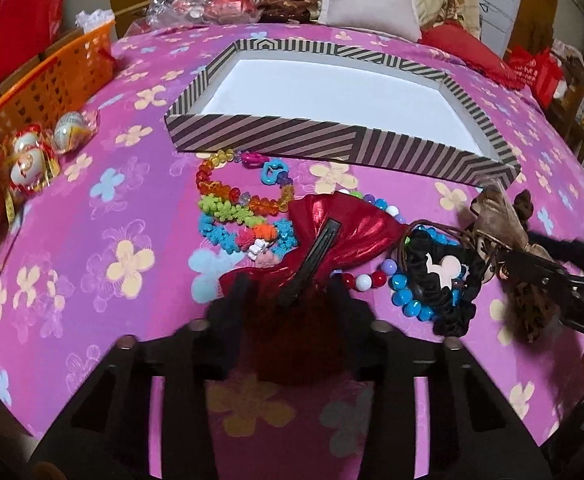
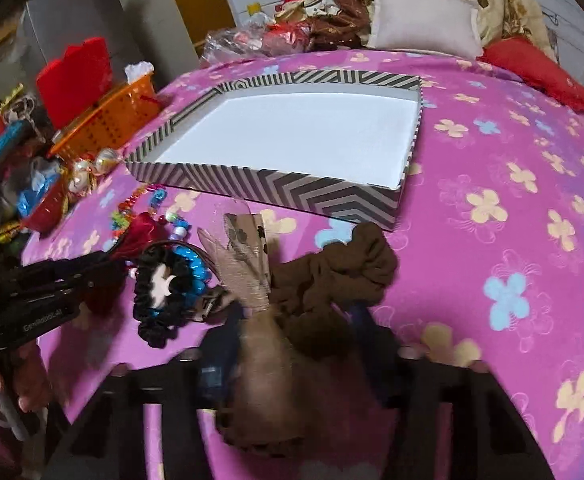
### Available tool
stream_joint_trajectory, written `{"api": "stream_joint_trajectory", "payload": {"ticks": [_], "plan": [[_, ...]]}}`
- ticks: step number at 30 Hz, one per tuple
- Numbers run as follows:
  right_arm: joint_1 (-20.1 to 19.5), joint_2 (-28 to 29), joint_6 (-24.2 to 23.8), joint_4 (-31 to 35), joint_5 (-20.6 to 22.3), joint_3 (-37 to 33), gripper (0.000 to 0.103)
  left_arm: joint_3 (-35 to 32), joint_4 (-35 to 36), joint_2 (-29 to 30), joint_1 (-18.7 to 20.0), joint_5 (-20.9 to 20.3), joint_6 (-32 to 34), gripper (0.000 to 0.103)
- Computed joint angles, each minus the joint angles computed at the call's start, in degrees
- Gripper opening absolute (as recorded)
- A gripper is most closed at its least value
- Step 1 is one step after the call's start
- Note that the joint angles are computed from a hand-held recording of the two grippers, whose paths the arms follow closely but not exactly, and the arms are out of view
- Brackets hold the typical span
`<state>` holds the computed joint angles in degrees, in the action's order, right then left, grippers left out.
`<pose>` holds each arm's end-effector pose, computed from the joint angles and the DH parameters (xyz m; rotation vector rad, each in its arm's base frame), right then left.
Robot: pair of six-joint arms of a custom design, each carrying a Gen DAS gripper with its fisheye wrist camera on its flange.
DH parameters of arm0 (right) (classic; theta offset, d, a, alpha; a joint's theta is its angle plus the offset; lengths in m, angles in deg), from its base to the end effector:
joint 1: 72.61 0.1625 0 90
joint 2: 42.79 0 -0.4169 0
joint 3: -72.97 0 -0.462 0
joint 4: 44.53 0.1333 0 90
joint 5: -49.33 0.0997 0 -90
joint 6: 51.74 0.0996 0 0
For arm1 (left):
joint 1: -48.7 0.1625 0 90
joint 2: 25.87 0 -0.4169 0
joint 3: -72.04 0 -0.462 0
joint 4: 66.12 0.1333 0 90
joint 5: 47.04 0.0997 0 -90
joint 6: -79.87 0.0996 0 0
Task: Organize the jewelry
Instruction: 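Grasp the red satin bow with the left gripper while the right grasps the brown lace bow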
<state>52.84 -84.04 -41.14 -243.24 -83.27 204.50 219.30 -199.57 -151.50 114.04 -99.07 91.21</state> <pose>0.3025 -0.3112 -0.0626 0.3798 -2.4520 0.7474 0.0482 -0.3614 0.2952 0.6072 2.3987 -0.5712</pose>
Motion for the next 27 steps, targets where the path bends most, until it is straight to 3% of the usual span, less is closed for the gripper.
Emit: {"api": "stream_joint_trajectory", "payload": {"ticks": [3,16,27], "plan": [[0.1,0.4,-0.7,-1.0,0.2,0.1,0.032,-0.5,0.6,0.0,0.7,-1.4,-0.8,0.02],[5.1,-2.6,-1.6,-5.0,-0.5,1.2,0.031,-0.4,8.9,-9.7,-5.9,0.9,-5.5,0.017],[6.2,-4.6,-4.0,-5.0,-2.1,-0.2,0.031,-2.6,7.6,-7.0,-9.0,4.6,-7.9,0.017]]}}
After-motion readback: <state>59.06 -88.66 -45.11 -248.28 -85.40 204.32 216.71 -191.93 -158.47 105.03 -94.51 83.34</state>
